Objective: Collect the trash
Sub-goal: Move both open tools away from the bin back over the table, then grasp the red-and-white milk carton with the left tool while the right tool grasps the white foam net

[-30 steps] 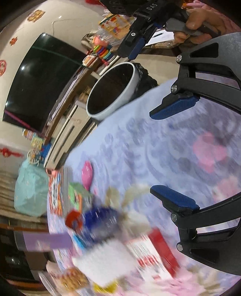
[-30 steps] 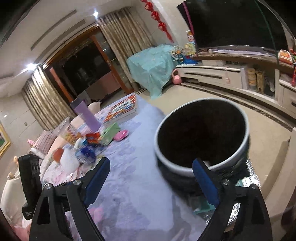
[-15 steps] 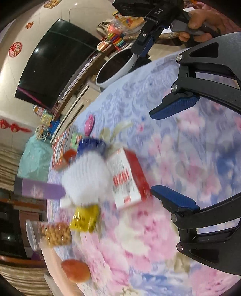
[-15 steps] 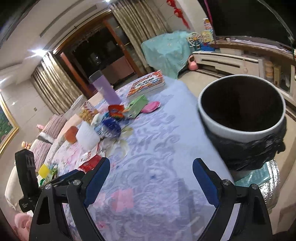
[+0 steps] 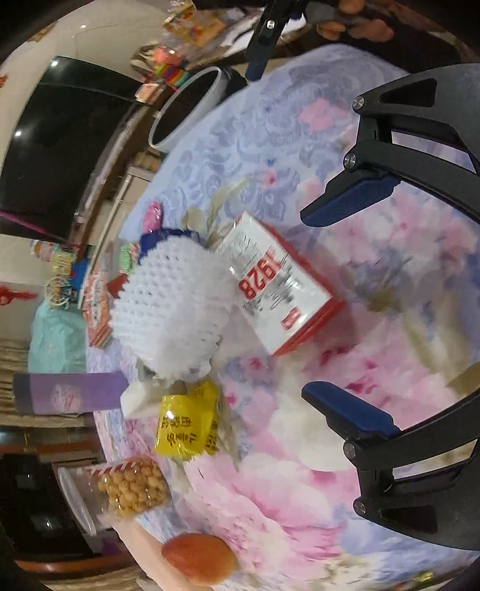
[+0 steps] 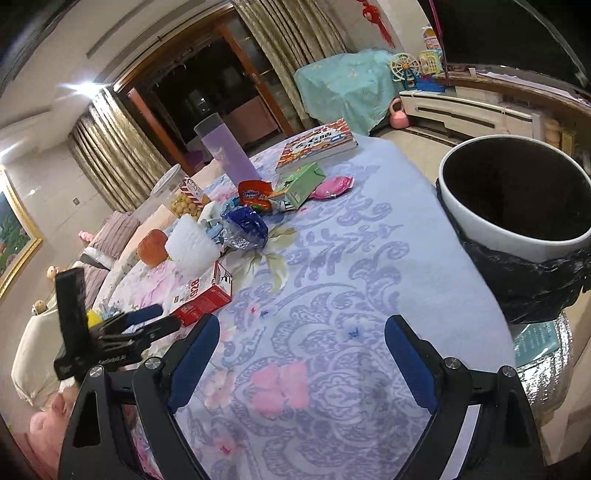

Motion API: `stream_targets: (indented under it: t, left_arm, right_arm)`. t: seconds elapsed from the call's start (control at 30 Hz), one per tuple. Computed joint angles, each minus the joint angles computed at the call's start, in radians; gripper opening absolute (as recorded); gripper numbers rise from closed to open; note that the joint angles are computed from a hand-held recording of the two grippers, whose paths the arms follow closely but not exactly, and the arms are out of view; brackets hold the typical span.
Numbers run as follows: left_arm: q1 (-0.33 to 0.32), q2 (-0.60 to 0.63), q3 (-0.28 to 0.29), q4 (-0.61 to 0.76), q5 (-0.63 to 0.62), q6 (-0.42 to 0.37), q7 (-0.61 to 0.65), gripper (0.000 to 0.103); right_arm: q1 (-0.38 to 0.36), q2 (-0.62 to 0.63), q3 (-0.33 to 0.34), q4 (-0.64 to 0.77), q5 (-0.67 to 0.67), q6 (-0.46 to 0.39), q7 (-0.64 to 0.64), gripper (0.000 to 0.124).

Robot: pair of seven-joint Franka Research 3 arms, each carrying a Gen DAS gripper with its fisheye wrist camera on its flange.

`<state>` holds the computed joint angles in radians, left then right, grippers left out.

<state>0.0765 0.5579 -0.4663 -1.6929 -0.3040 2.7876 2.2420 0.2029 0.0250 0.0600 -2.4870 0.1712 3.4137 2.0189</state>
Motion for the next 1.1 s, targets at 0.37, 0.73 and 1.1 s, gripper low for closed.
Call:
stream_targets:
  t: [0.37,0.73,1.1]
  left_arm:
    - [0.044,0.03,-0.066,0.014,-0.047,0.021,0.107,0.059]
    - [0.168,-0.148,-0.078,-0.236,-0.276,0.135,0.127,0.059]
    - [0.195,-0.245,-0.023,-0.429,-0.281,0.382,-0.09,0.059]
  right_arm:
    - [-0.093,0.065,0.072,0.068,-0.141,-0.009,0.139,0.092]
    - [-0.37,0.246,0.357,0.268,-0.406,-0.014,0.291,0.092]
    - [-0.421,0.491,0.559,0.549,-0.409,-0.149,0.08,0.092]
